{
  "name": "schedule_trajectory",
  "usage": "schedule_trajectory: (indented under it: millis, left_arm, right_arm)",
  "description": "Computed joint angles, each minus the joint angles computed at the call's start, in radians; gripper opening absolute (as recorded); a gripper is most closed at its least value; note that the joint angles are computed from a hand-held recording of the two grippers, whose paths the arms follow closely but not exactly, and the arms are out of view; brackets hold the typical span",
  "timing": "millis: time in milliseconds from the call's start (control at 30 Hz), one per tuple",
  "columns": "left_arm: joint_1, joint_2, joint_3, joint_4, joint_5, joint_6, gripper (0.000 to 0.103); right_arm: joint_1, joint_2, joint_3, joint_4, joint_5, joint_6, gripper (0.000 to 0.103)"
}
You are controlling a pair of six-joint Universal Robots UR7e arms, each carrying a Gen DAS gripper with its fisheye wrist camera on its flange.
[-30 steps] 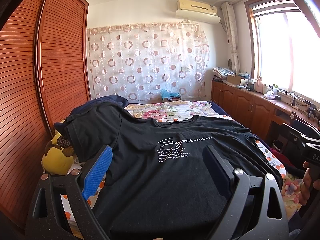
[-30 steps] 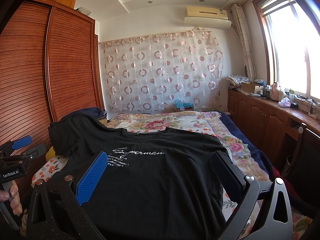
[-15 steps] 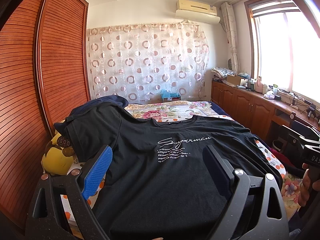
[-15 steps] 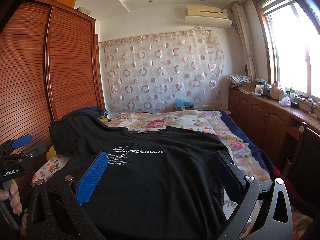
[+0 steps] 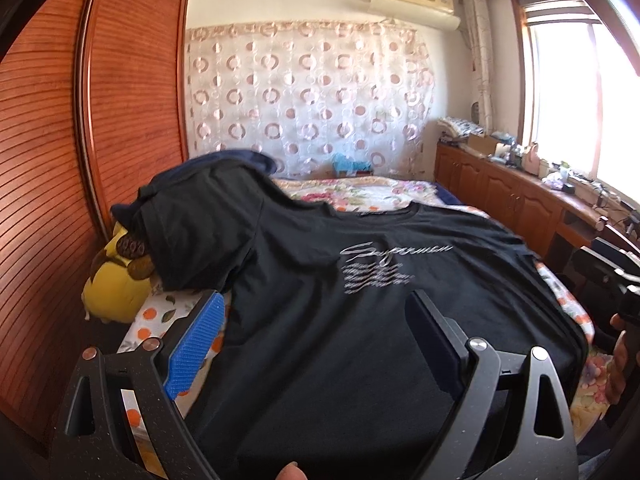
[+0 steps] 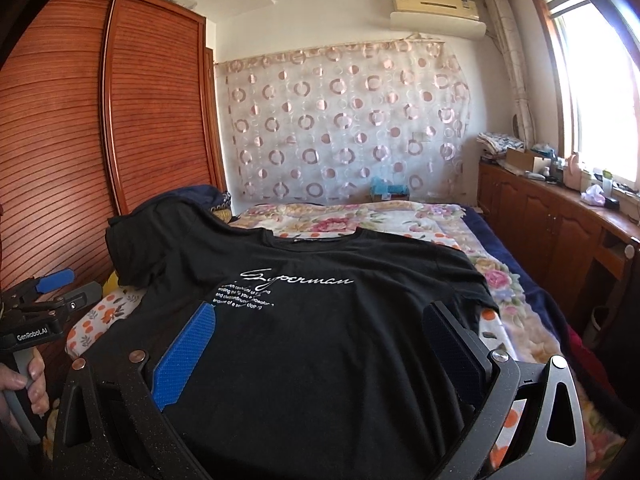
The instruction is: Fold small clothes
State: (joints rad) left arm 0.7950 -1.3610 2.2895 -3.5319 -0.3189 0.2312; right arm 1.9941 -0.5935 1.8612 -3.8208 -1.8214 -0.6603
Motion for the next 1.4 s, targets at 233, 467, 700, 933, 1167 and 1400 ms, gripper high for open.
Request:
schedule_trajectory:
  millis: [233, 467, 700, 933, 1167, 1400]
  left_arm:
    - [0.058, -0.024, 0.002, 0.002, 0.003, 0.024, 0.092]
    - [0.121, -0.078, -0.006, 0.035, -0.047, 0.042, 0.092]
    - [0.209, -0.117, -0.059, 0.043, -0.071, 0.108, 0.092]
    - [0.316, -0.128, -0.147, 0.117, -0.154, 0.114, 0.073]
    - [0.436, -0.113, -0.260, 0.295, -0.290, -0.004, 0.057]
    - [0.503, -0.095, -0.313, 0.410, -0.424, -0.066, 0.055]
  right_arm:
    - [-0.007, 0.042, -0.070, 0.034, 0.007, -0.037, 0.103]
    - [-0.017, 0.071, -0.128, 0.171, 0.055, -0.055, 0.103]
    - [-0.028, 0.094, -0.200, 0.286, 0.090, -0.100, 0.103]
    - [-0.034, 0.070, -0.241, 0.458, 0.098, -0.101, 0.103]
    - [-0.052, 0.025, -0.258, 0.553, 0.112, -0.091, 0.103]
    - [-0.047, 0.015, -0.248, 0.552, 0.117, -0.113, 0.103]
